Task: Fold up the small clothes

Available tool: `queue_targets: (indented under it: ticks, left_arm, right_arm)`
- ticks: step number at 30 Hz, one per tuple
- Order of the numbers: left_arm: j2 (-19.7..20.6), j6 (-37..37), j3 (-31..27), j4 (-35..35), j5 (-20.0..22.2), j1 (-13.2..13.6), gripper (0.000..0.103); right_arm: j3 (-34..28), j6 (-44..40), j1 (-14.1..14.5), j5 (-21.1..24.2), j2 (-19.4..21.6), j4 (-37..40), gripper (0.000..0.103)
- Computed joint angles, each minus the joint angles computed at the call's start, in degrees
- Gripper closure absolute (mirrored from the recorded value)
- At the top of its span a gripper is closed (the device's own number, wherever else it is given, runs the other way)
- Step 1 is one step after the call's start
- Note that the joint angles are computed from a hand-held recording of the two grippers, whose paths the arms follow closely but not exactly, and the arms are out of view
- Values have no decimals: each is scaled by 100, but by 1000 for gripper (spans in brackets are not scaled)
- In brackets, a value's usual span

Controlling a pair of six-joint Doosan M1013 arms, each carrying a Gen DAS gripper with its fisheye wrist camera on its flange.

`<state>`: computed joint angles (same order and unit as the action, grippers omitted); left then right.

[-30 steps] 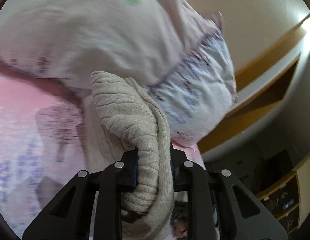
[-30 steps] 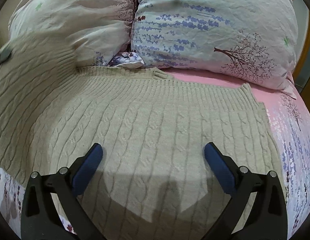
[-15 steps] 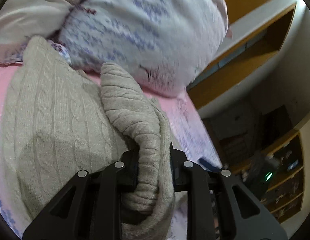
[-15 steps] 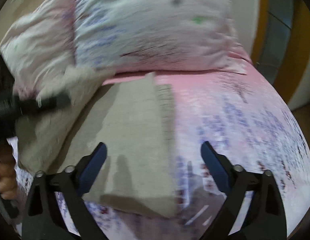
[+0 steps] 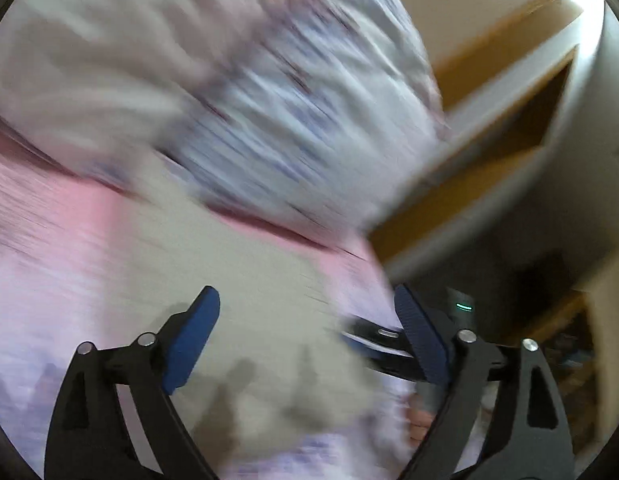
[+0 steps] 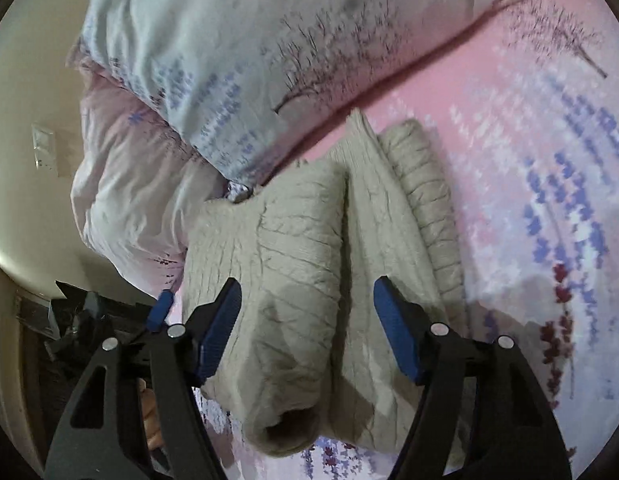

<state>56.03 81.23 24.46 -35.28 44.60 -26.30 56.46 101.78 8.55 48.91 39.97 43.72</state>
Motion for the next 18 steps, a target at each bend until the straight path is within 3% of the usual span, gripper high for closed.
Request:
queue_targets:
  ticks: [2,4,9,13,15,18]
  left_arm:
    - [-58,-648,15,1087,169,-24,13]
    - [21,-1042,-135,1605,560,-19,13]
    - [233,-1166,-408,1675,1188,-24,13]
    - [164,-994,-158,1371,1200,-14,13]
    - [249,-983,-324,1340,1340,-14,13]
    - [561,-1135,-912,1344,1610,-40,13]
  right_arm:
    - [-138,37,-3,132,81,79,35]
    - [-334,221,10,294,178,-84,35]
    - [-765,451,74,569,396,-563,46]
    - [-858,434,95,550,468,-601,61]
    - [-866,412,104,520,483,-637,66]
    - [-910,242,169,415,490,-903,91]
